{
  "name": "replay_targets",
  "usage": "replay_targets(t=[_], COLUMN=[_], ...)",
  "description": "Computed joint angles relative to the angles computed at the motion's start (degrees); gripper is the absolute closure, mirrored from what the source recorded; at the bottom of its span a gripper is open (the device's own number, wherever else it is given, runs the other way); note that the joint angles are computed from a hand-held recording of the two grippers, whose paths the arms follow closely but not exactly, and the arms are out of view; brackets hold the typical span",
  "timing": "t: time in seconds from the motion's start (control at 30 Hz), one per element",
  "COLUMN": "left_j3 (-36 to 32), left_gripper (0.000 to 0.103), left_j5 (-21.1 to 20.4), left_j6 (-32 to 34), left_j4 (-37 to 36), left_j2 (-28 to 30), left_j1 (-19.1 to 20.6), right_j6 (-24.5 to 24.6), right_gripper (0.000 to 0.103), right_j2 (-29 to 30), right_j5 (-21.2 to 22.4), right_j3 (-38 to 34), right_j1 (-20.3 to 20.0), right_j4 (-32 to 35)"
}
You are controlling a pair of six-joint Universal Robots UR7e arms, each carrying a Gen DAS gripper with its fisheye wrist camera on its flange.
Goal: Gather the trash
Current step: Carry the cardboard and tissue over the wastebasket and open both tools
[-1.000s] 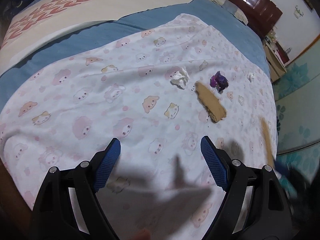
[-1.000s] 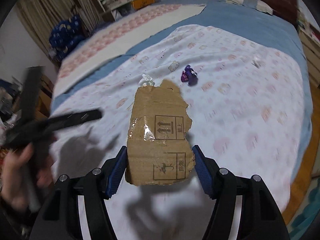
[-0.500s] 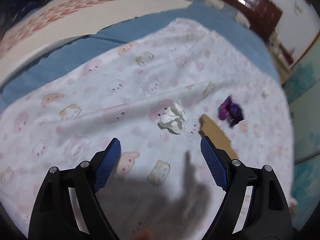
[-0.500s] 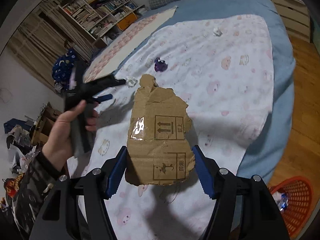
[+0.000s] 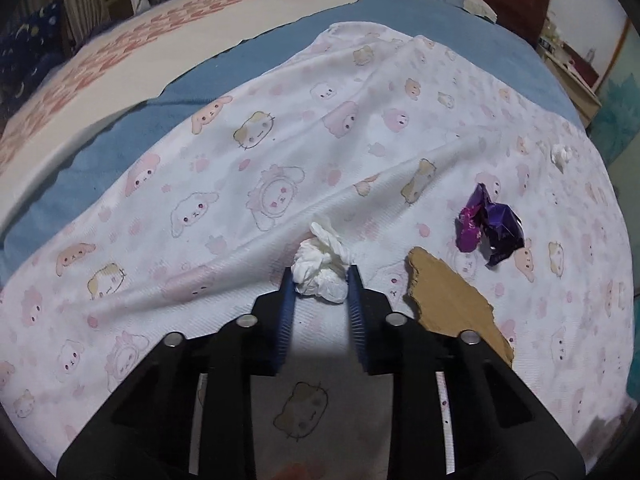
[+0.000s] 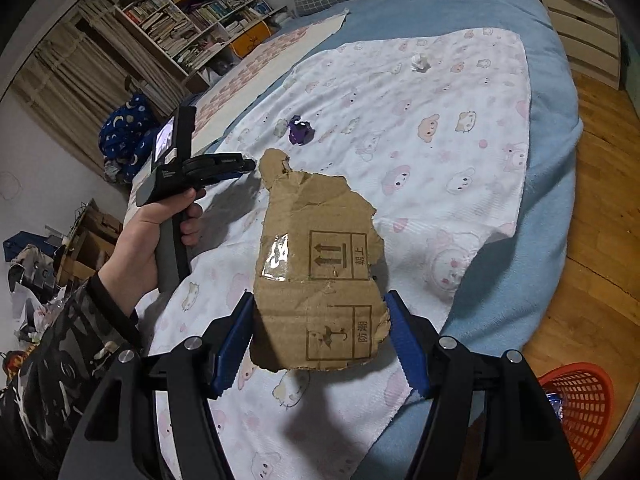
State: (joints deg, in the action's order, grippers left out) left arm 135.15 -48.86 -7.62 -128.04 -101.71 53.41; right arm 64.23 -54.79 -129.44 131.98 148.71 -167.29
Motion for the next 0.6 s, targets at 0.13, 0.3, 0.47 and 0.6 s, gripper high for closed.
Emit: replay_targets(t=[0.13,0.3,0.47,0.6], left_j3=[0.71,0.70,-0.57,-2.24], left_gripper=[0.083,0.083,0.083,0.083], left_j5=[1.35,2.85,4.19,5.66], left_j6=[0.02,-0.48,-3.95,-7.51], left_j4=[1.32,4.47,11.34,18.95], left_j2=[-2.38,-5.79,-11.27,-16.16], left_j1=[-2.26,-5.38,-8.91,-11.12], right_j6=[1.16,1.40,1.44,0.51], right_gripper=[0.038,0.038,0.038,0.038], right_j2=[-0.95,-0.82,-0.50,0.46], right_j5=[-0.60,-1.15,-1.35,-1.25], right_j3=[0.04,-0.22,-1.14,-2.07], right_j1=[0.83,1.02,1.47,1.65], right_j4=[1.88,2.43,3.96,3.87])
